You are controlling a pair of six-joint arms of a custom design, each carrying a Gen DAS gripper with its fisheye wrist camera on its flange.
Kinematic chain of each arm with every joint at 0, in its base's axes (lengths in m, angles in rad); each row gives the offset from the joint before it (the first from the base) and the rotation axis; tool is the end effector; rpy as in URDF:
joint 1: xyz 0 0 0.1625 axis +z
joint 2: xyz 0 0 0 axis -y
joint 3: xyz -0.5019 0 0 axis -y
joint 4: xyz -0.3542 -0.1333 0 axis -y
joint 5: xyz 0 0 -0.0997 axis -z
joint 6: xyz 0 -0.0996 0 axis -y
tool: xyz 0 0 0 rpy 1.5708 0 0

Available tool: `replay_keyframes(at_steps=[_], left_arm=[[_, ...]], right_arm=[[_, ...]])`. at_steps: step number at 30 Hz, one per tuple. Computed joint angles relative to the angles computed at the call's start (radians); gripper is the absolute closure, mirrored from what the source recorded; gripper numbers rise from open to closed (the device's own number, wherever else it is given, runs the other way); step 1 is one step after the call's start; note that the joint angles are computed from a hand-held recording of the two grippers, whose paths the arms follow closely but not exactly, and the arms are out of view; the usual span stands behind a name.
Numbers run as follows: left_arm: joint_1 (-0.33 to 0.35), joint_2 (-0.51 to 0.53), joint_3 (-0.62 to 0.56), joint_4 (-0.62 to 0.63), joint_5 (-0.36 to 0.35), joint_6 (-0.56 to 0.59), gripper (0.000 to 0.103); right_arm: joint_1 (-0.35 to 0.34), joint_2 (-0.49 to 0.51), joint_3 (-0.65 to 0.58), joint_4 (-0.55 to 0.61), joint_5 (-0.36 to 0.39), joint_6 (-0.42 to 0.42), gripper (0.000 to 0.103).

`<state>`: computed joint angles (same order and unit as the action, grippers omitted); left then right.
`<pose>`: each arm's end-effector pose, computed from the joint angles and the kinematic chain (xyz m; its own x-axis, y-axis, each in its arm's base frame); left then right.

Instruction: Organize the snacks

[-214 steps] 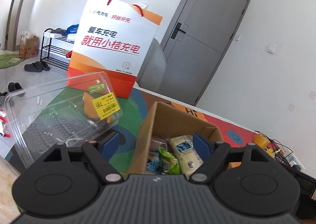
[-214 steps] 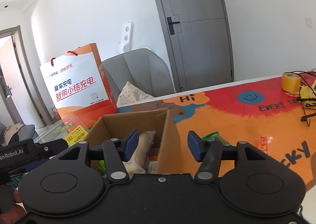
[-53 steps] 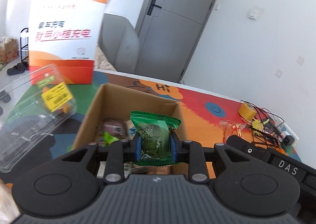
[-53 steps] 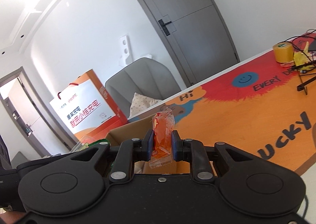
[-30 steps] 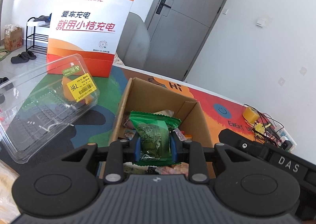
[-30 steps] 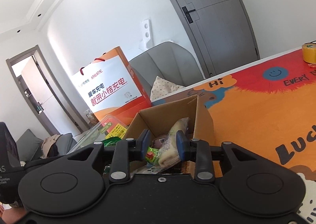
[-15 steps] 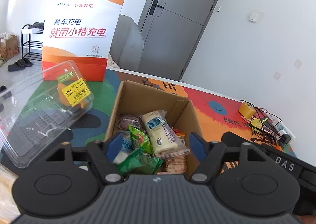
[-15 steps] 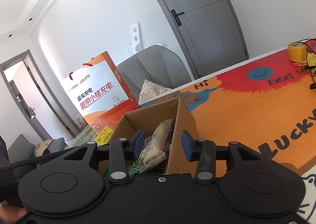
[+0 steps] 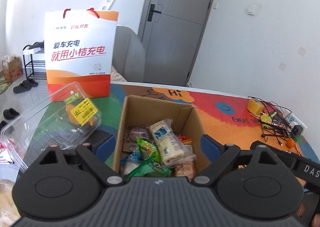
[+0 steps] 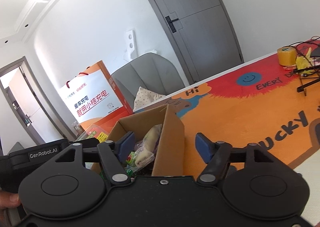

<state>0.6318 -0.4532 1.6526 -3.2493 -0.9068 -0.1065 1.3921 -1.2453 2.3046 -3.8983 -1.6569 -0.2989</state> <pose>-0.4535 -0.5731 0.0286 -0.7666 0.4094 -0.4948 0.6382 0.5708 -0.5165 0.0413 -0.4732 0.3948 -0.9386 0.1601 0.3056 -0.2338 0.3562 -0.9047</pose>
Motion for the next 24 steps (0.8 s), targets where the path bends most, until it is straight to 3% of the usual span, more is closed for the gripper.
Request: replay_keyframes(at_steps=[9, 24], left_arm=[[-0.026, 0.006, 0.039, -0.056, -0.012, 0.036, 0.003], [-0.047, -0.041, 0.131, -0.086, 0.012, 0.033, 0.001]], right_arm=[[0.008, -0.025, 0.050, -0.099, -0.083, -0.031, 0.001], [0.069, -0.015, 0.077, -0.186, -0.293, -0.072, 0.000]])
